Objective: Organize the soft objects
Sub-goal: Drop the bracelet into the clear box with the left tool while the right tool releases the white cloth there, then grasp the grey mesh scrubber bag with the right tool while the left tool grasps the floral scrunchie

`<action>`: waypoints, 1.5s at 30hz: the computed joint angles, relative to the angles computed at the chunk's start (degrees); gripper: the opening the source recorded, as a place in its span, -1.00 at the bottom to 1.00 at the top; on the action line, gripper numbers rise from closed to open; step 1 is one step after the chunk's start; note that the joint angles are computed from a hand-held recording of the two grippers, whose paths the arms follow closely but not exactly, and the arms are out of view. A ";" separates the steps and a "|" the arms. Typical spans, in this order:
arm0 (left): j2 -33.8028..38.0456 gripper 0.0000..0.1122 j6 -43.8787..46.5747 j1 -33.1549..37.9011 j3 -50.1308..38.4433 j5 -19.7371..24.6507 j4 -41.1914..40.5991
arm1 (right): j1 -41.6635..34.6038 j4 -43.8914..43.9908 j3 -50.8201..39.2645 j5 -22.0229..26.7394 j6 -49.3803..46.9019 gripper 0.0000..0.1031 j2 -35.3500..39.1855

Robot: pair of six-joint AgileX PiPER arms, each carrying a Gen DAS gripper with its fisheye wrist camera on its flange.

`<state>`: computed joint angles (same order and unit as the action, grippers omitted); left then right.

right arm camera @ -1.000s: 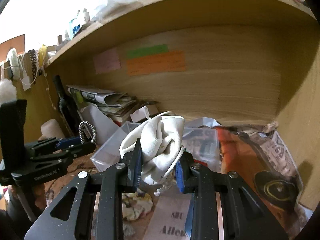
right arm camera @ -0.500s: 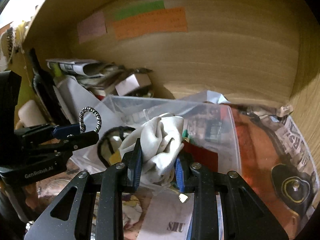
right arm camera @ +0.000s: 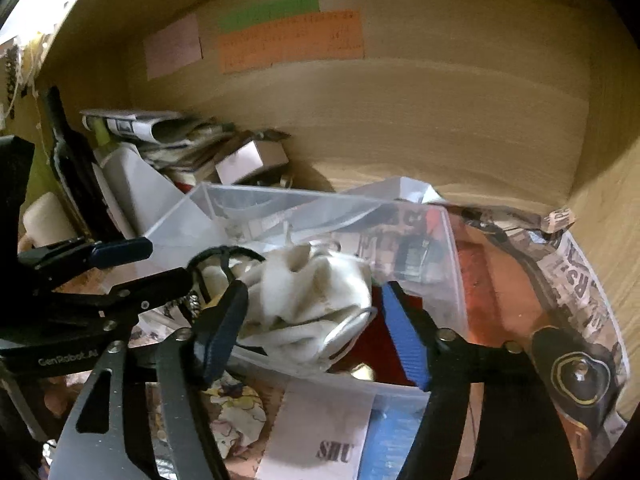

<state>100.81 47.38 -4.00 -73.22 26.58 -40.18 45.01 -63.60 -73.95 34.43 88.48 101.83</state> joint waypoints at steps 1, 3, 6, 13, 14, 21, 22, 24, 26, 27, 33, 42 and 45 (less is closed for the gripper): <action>-0.77 0.17 1.05 0.28 0.61 0.04 -1.06 | 0.35 -0.61 0.15 0.36 0.52 0.35 -0.34; -2.52 0.19 3.25 0.84 1.92 0.00 -3.23 | 1.42 -2.49 0.63 1.61 2.26 0.39 -1.33; -5.83 0.26 7.36 1.64 4.68 -0.60 -7.14 | 3.25 -4.80 1.35 3.15 4.18 0.40 -2.99; -13.39 0.53 18.53 4.76 11.75 -0.44 -17.20 | 8.89 -9.26 3.91 5.35 8.29 0.41 -6.32; -14.29 0.54 19.85 5.50 12.79 0.16 -18.34 | 9.70 -9.93 4.45 5.67 9.02 0.42 -6.57; -18.45 0.62 24.67 8.89 20.33 2.15 -21.03 | 13.47 -10.93 7.54 6.14 13.53 0.58 -5.83; -18.77 0.62 24.59 9.30 21.18 2.50 -20.60 | 13.64 -10.27 7.72 5.49 13.61 0.58 -5.39; -18.64 0.62 24.48 10.36 22.47 3.36 -20.03 | 13.75 -8.89 7.97 3.99 13.87 0.58 -4.22; -17.86 0.62 23.67 11.12 23.41 4.04 -19.14 | 13.86 -7.14 7.75 2.33 13.48 0.58 -2.70; -17.72 0.62 23.32 11.44 23.95 4.30 -18.77 | 13.76 -5.85 7.44 1.20 12.80 0.58 -1.62; -16.21 0.62 22.48 12.57 26.79 4.31 -16.38 | 14.18 0.13 6.22 -2.37 9.17 0.58 2.47; -15.80 0.62 20.62 11.16 28.33 3.79 -14.27 | 14.76 4.91 6.36 -5.06 3.59 -0.09 3.85; -15.76 0.62 19.11 9.51 27.80 3.26 -13.26 | 15.26 2.92 8.28 -5.82 5.89 -0.25 2.42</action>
<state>85.05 66.49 5.51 -45.41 29.83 -53.44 60.28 -60.68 -65.66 28.62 94.36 104.25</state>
